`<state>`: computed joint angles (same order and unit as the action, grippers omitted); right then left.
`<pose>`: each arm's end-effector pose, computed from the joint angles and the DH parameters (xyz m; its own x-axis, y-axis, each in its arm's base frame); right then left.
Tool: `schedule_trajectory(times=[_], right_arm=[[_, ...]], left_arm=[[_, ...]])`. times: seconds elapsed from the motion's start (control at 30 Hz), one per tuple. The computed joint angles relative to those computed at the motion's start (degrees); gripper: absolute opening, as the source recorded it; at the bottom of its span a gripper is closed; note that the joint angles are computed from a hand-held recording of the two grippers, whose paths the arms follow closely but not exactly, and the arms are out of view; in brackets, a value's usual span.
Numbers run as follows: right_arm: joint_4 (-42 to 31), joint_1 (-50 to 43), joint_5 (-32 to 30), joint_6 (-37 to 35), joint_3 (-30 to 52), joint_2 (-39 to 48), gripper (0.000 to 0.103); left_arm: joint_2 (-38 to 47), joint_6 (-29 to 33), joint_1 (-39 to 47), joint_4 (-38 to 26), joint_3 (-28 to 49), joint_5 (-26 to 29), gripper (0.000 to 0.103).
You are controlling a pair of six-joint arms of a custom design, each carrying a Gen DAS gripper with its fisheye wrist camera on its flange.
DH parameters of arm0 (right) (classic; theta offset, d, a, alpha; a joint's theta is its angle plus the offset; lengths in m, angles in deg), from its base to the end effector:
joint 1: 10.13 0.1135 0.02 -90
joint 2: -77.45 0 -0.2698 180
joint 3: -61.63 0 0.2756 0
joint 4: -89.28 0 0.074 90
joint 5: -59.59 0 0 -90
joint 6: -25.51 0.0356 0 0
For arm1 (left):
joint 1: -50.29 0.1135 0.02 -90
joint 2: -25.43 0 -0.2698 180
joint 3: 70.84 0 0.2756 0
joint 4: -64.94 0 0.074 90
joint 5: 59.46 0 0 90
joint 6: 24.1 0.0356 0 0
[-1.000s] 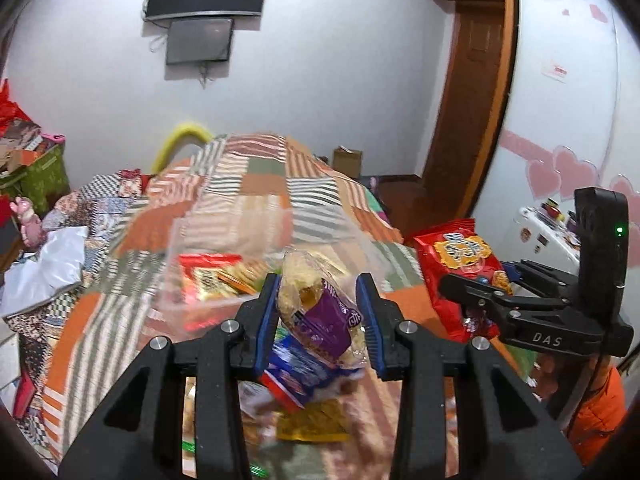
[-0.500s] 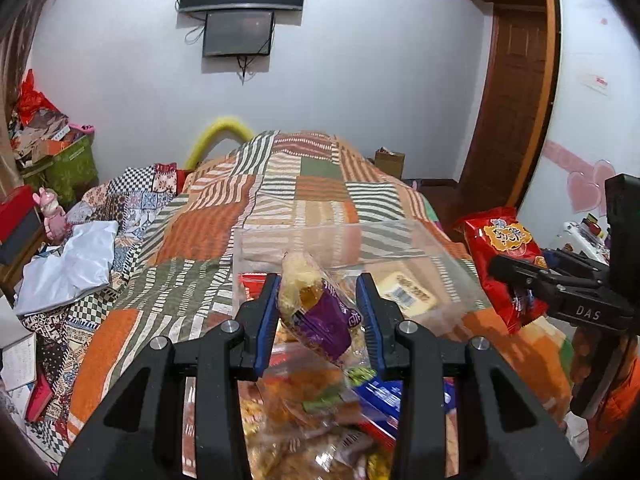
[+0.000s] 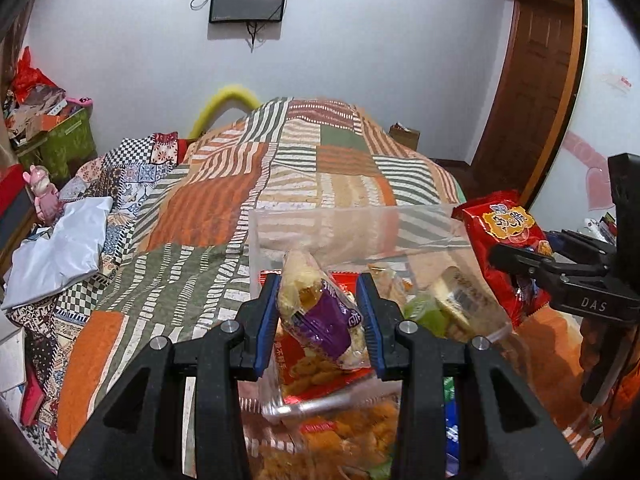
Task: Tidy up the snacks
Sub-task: 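Lower the roll into the clear box with the left gripper while the right drops the red bag in, then grasp the blue biscuit bag with the right gripper while the left moves over the fried-snack bag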
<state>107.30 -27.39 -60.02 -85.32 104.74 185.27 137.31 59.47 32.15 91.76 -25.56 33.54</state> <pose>0.2843 -0.0699 0.0448 -0.6261 -0.1292 -0.7690 -0.3085 0.9468 0.0921 0.2980 -0.0996 0.0408 -0.6433 0.0931 -0.7599 0.2788 0.9529 -0.1193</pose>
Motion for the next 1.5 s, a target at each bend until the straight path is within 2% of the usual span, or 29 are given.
schedule_trajectory(times=[0.23, 0.37, 0.43, 0.67, 0.93, 1.07, 1.17, 1.23, 1.5], right_arm=[[-2.62, 2.94, 3.69, -1.55, 4.46, 4.53, 0.06], [-5.28, 3.76, 3.95, -1.81, 6.88, 6.4, 0.061], [-4.4, 4.41, 4.93, -2.74, 6.4, 6.54, 0.061], [-2.37, 5.4, 7.23, -4.0, 4.4, 5.81, 0.066], [-3.01, 2.8, 4.73, -3.74, 1.38, 0.73, 0.069], [-2.9, 1.89, 3.67, -3.87, -1.64, -3.47, 0.069], [-3.13, 1.09, 1.75, -4.24, -4.63, -7.3, 0.069], [-3.22, 0.7, 0.23, -4.58, -7.16, -10.26, 0.073], [-1.09, 1.34, -2.0, -6.2, -15.7, -17.46, 0.075]], left_arm=[[2.66, 2.11, -0.23, -2.13, 3.52, -0.68, 0.038], [3.99, 1.64, 0.52, -4.18, 4.9, 0.82, 0.038], [4.43, 1.11, 1.1, -4.64, 5.12, 2.11, 0.038], [2.11, 1.16, 1.11, -4.66, 3.68, 1.24, 0.038], [-2.86, 0.29, 1.09, -4.45, -0.34, 0.98, 0.038], [-7.22, -0.24, 1.07, -4.8, -3.63, 1.12, 0.047], [-10.97, 0.06, 0.61, -4.84, -6.65, 0.38, 0.048], [-13.24, 0.14, 0.31, -5.46, -8.23, 0.06, 0.051], [-21.32, 0.13, -1.61, -6.61, -15.24, -1.31, 0.062]])
